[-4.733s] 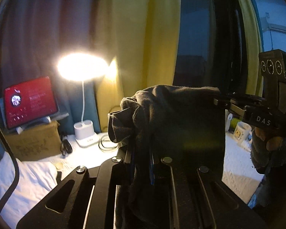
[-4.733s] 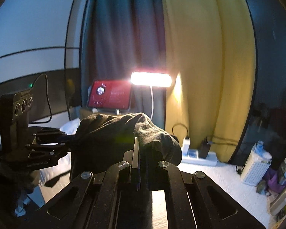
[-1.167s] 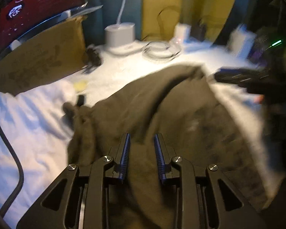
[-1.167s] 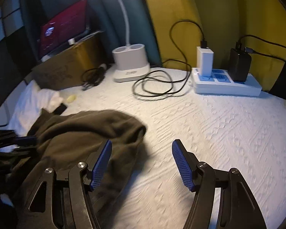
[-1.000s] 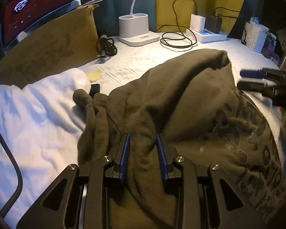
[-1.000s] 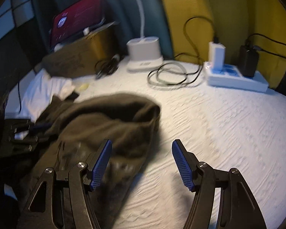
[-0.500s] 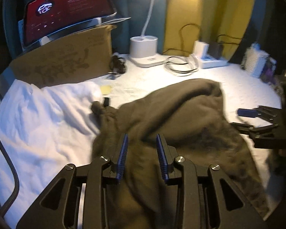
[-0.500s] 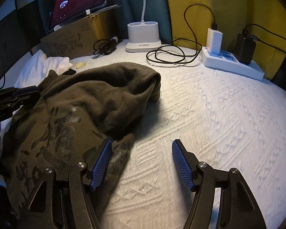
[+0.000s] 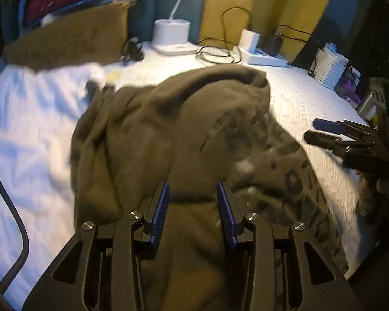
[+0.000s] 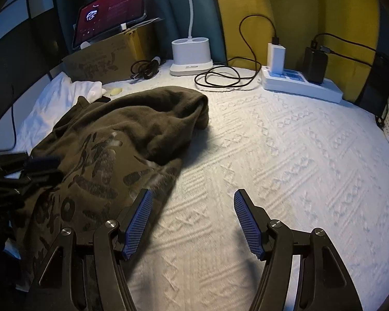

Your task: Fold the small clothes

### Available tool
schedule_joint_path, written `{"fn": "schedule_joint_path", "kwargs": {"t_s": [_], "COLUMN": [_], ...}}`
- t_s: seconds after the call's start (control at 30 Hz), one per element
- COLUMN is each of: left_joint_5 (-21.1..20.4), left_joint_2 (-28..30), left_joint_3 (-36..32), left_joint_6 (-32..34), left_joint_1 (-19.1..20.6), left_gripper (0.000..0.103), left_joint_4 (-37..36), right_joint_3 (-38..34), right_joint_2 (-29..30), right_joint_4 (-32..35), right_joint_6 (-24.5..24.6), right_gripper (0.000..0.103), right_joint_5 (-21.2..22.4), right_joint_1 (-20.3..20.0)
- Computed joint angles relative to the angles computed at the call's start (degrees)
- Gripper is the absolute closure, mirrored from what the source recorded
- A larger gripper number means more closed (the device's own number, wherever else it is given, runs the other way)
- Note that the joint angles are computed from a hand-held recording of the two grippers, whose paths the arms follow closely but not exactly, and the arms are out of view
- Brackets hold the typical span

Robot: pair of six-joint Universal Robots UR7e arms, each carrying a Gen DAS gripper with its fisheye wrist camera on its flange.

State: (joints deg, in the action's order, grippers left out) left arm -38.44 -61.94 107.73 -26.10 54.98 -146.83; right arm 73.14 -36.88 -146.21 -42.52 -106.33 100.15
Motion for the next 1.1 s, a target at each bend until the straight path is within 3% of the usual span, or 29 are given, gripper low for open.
{"fn": "schedule_joint_path", "kwargs": {"t_s": [0.23,0.53,0.67,0.87,1.1], "left_joint_5": [3.67,4.15,3.45,6.60,1.94], "left_joint_2": [-2.49,-1.51,0.10,4.56,7.10], "left_joint_3": [2.49,3.72,3.91,1.90,-1.08], "left_joint_6": [-4.49,4.39,6.43,6.85,10.97], "left_joint_1": [-1.94,-5.47,-6.51,-7.98,-8.79], "left_gripper": [0.064,0.064,0.054,0.054,0.048], "left_joint_4": [3.27,-8.98,-14.25,-14.32,-17.34], "right_joint_3": [2.75,7.66,9.80,13.16,15.59], "right_joint_2": [-2.80,-7.34,-9.62,-13.18,-16.54], "right_joint_4": [-1.37,-4.25,-5.33,-8.47,-12.91], "right_joint_6": [0.68,1.53,1.68,0.93,1.23], "right_gripper": [0.035,0.035,0.035,0.035,0.035], "right_joint_5": [0.36,0.14,-0.25,-1.19,-2.17], "right_joint_1": [-0.88,-1.88,-2.38,-3.00,-3.21]}}
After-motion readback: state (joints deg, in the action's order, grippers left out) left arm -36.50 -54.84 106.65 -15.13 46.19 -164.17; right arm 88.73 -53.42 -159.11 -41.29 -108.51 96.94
